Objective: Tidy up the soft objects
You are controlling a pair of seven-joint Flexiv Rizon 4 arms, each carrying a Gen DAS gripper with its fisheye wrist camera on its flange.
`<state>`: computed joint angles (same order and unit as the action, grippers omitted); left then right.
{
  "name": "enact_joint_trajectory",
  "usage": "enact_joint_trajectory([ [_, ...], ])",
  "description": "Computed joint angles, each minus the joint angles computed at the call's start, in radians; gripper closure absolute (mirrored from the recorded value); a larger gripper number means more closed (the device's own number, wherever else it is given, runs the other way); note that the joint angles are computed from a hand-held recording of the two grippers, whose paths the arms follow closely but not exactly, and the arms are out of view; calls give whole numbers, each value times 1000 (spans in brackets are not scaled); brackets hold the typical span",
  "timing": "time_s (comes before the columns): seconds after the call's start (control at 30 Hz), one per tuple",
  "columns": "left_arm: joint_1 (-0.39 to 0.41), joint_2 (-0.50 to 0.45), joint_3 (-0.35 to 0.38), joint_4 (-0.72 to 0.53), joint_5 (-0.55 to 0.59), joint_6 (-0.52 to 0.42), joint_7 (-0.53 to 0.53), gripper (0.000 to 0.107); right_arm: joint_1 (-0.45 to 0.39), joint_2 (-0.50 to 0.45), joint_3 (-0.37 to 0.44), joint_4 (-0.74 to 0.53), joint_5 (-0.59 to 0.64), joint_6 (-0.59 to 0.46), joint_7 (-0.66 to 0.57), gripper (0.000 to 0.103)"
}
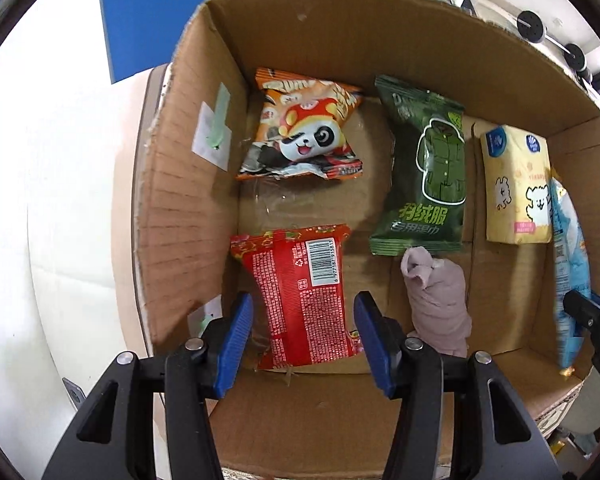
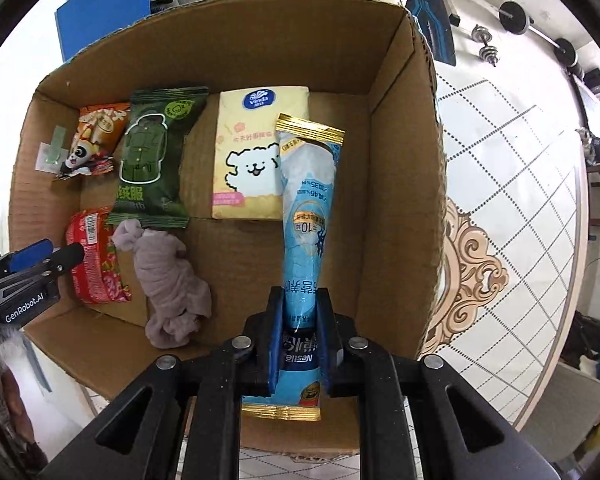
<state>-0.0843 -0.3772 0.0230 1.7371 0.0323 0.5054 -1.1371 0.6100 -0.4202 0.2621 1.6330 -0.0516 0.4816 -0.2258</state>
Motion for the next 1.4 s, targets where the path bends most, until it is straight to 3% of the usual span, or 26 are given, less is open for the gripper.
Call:
enact_joint_trajectory([
  [0.17, 11, 14, 0, -11, -18, -10, 0, 56, 3, 19, -2, 5, -11, 8, 13, 75],
  [0.23, 13, 27, -3, -26, -29, -24, -1, 56, 6, 28, -3, 8, -19, 7, 23, 65],
  [0.37, 16, 76, -9, 3, -65, -5, 4, 54, 13, 61, -4, 28, -44, 9, 57, 55],
  [0.43, 20, 107, -12, 29, -91, 16, 16, 46, 18, 76, -4, 40, -60, 9, 76, 48],
  [0.5, 16, 144, -12, 62, -98, 54, 20, 44, 24, 91, -3, 47, -80, -3, 91, 41],
  [0.53, 10, 165, -14, 79, -100, 69, 15, 39, 27, 98, -2, 52, -91, -8, 102, 36],
  [0.57, 8, 181, -14, 93, -101, 86, 16, 24, 31, 108, -2, 60, -104, -11, 115, 32],
  [0.6, 4, 197, -14, 110, -99, 106, 12, 17, 34, 114, -1, 63, -115, -21, 121, 24],
  [0.63, 2, 213, -14, 130, -100, 129, 11, 13, 36, 117, 0, 61, -122, -34, 123, 15],
  [0.7, -2, 235, -14, 158, -101, 159, 5, 13, 38, 129, 5, 68, -129, -40, 134, 10],
  [0.97, -13, 319, -20, 246, -126, 218, 2, 13, 51, 176, 23, 97, -146, -69, 181, 8],
  [1.17, -23, 443, -15, 302, -157, 241, 17, 13, 77, 262, 48, 118, -198, -119, 249, 8],
  [1.4, -28, 617, 4, 324, -194, 166, 45, 13, 128, 380, 105, 83, -300, -264, 351, 8],
])
